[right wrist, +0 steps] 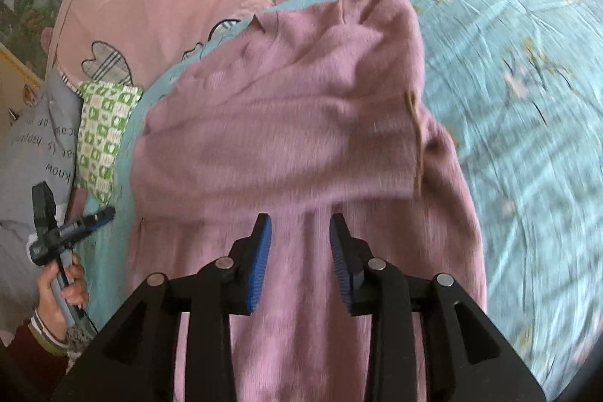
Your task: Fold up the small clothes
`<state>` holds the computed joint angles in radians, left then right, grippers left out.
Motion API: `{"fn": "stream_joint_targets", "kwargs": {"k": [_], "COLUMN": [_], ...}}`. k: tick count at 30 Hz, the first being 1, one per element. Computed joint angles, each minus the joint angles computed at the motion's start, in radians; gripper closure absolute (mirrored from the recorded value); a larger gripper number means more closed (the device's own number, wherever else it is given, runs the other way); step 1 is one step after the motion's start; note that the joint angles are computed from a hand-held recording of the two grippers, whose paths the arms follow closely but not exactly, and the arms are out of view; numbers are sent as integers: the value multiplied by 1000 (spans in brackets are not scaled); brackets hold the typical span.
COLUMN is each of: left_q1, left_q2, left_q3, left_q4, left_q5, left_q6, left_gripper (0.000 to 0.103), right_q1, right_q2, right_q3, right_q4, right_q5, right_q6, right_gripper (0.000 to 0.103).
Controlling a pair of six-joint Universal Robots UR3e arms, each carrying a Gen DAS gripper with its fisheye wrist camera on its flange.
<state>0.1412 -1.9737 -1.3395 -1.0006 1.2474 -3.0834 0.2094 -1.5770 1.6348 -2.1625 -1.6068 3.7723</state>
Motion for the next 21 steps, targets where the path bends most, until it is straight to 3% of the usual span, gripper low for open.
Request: {"fn": "stream_joint_targets", "kwargs": {"k": [4, 8, 14, 21], "left_q1": [49, 103, 197, 282], "left_q2": [227, 424, 688, 822], "left_q3": [-312, -519, -719, -831], "left_q4": [-4, -99, -283, -453], "left_q5": [-48, -88, -107, -138], "left_q6": [92, 205, 371, 470], "left_gripper": [52, 49, 44, 44], "right_q1": [85, 165, 287, 411], "right_q2": [-61, -140, -228, -335], "right_q3": [29, 76, 124, 167], "right_q4": [50, 105, 181, 307], "right_q5": [-45, -88, -126, -160], "right_q6": [65, 138, 255, 387], "right_gripper": [67, 65, 59, 58]}}
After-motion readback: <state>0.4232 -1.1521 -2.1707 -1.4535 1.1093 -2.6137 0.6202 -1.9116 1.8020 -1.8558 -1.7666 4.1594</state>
